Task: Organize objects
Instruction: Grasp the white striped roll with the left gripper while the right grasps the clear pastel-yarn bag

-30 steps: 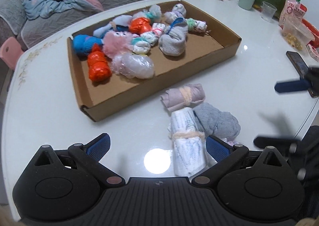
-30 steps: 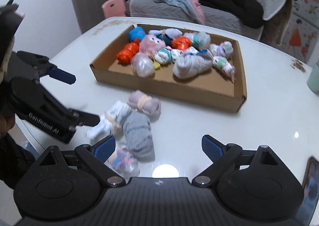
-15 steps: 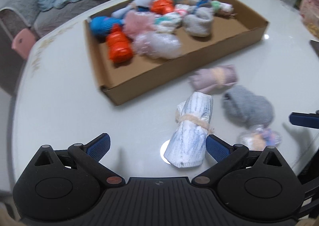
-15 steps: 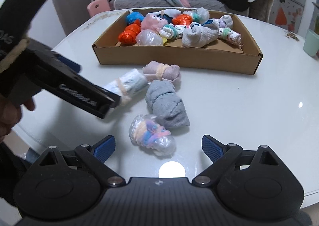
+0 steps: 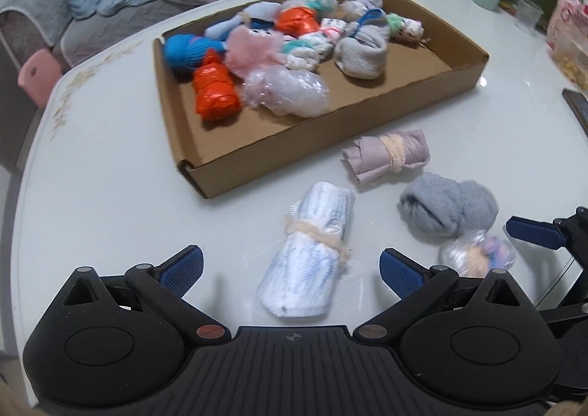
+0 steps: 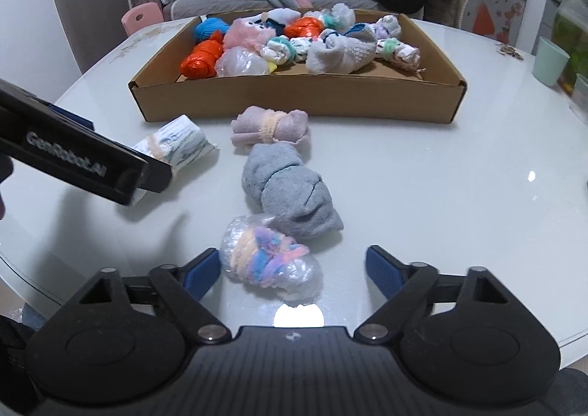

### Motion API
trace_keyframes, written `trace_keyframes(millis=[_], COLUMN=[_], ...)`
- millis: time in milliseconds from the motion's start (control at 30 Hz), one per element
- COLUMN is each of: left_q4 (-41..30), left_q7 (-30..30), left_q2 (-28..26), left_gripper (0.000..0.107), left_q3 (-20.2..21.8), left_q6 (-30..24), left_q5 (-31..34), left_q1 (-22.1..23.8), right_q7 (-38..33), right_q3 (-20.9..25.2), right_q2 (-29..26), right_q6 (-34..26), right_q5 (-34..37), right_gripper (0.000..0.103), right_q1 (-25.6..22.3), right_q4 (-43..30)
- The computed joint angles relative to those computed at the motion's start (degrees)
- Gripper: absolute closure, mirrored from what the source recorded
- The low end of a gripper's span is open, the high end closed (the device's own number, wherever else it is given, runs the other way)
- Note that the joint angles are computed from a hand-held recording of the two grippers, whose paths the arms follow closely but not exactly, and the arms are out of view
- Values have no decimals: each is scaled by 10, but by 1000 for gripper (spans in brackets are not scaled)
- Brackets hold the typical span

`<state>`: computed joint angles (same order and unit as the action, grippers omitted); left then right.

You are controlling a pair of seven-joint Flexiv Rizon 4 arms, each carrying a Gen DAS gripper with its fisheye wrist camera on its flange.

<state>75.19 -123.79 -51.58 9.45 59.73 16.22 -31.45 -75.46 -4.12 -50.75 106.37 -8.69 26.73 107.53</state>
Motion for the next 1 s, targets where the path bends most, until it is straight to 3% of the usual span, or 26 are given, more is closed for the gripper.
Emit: trace_keyframes(millis=[167, 333, 400, 567, 600, 733, 1000], left_q4=[19, 32, 31, 33, 35, 45, 47], left_q7=[-8, 2, 6, 18, 26, 44, 77], left_q2=[-5, -9, -12, -16, -16, -16, -13], left_gripper=[8, 9, 9, 10, 16, 57, 62], left_q3=[-5, -4, 2, 8, 3, -6, -11], left_q6=[61, 95, 101, 116, 116, 115, 108], left_q5=[-5, -22, -27, -37, -40, -59, -75], left_q1=[10, 11, 6, 1, 4, 11, 9], right_q7=[-9, -14, -15, -14, -14, -13, -24], right_q3=[-12, -3, -7, -19, -21, -28, -4], right_q2=[-1, 1, 1, 4, 5, 11, 17], right_q6=[19, 19, 16, 14, 15, 19, 19], right_q5=[10, 9, 12, 23, 25, 35, 19], right_gripper=[49, 48, 36, 39, 41, 51, 53], right_q1=[7, -4, -1, 10, 12, 23, -2], right_q4=[6, 8, 9, 15, 18, 29, 33])
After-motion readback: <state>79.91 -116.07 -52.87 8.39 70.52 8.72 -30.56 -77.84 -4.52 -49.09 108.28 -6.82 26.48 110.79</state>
